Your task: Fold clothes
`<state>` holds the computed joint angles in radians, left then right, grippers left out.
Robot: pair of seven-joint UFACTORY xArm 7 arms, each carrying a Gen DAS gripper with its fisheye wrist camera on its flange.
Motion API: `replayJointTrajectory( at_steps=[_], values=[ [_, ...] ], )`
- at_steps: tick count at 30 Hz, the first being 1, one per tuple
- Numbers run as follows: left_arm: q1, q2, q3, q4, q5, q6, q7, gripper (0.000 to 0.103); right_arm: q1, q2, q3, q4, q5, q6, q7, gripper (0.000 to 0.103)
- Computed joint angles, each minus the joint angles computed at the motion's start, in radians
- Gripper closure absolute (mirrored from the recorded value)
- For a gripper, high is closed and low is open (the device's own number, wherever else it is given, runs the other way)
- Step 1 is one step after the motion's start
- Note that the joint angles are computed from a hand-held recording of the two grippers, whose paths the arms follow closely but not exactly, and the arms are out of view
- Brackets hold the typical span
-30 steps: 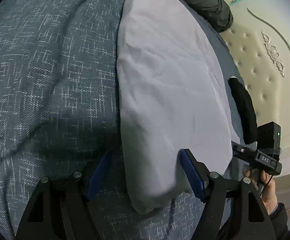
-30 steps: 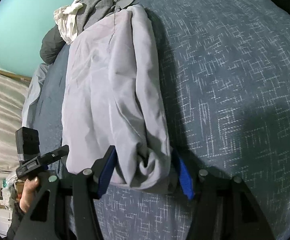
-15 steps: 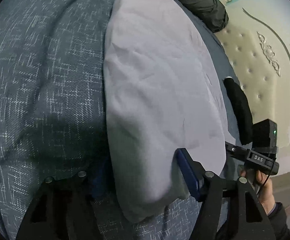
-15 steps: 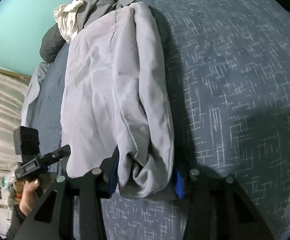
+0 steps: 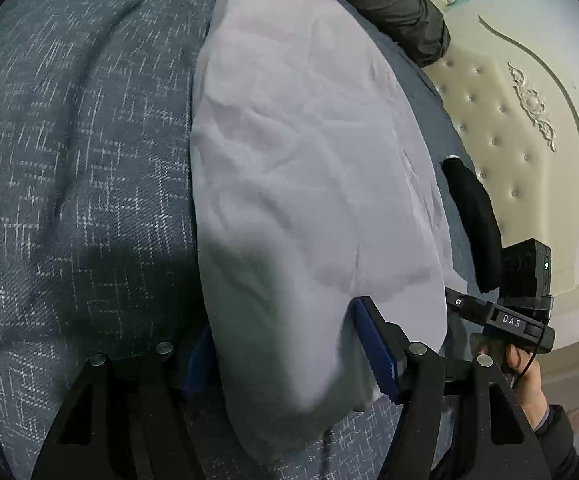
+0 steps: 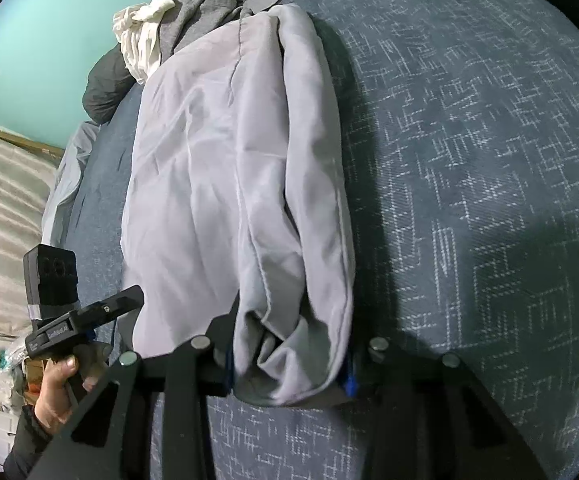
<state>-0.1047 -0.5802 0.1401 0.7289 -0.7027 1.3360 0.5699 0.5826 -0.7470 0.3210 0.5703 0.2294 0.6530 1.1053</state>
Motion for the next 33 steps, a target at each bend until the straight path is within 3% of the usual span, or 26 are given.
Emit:
replayJointTrajectory(
  at_steps=[5,8,13,19,22,27,33],
  values=[
    [-0.003,-0.045,-0.002,-0.001,0.013,-0.021,0.024,0.065,-0.038,0.008,0.045,0.053,-0.076,0.058,0.006,0.083],
    [-0.007,-0.069,-0.007,0.009,0.032,-0.029,0.018,0.071,-0.052,0.002,0.062,0.075,-0.115,0.079,0.006,0.087],
    [-0.023,-0.097,-0.001,0.061,0.044,-0.017,-0.007,0.074,-0.061,-0.028,0.059,0.11,-0.143,0.112,-0.012,0.089],
    [-0.067,-0.117,-0.016,0.162,0.033,-0.007,-0.053,0.076,-0.111,-0.028,0.052,0.253,-0.196,0.223,-0.083,0.091],
    [-0.079,-0.132,0.026,0.221,0.047,0.049,-0.047,0.076,-0.137,-0.045,0.042,0.323,-0.212,0.291,-0.132,0.091],
    [-0.137,-0.097,-0.084,0.295,-0.004,-0.026,-0.152,0.077,-0.193,-0.045,0.049,0.428,-0.22,0.37,-0.171,0.092],
    [-0.213,-0.053,-0.123,0.389,-0.005,-0.056,-0.224,0.077,-0.234,-0.114,0.019,0.485,-0.2,0.468,-0.219,0.092]
  ],
)
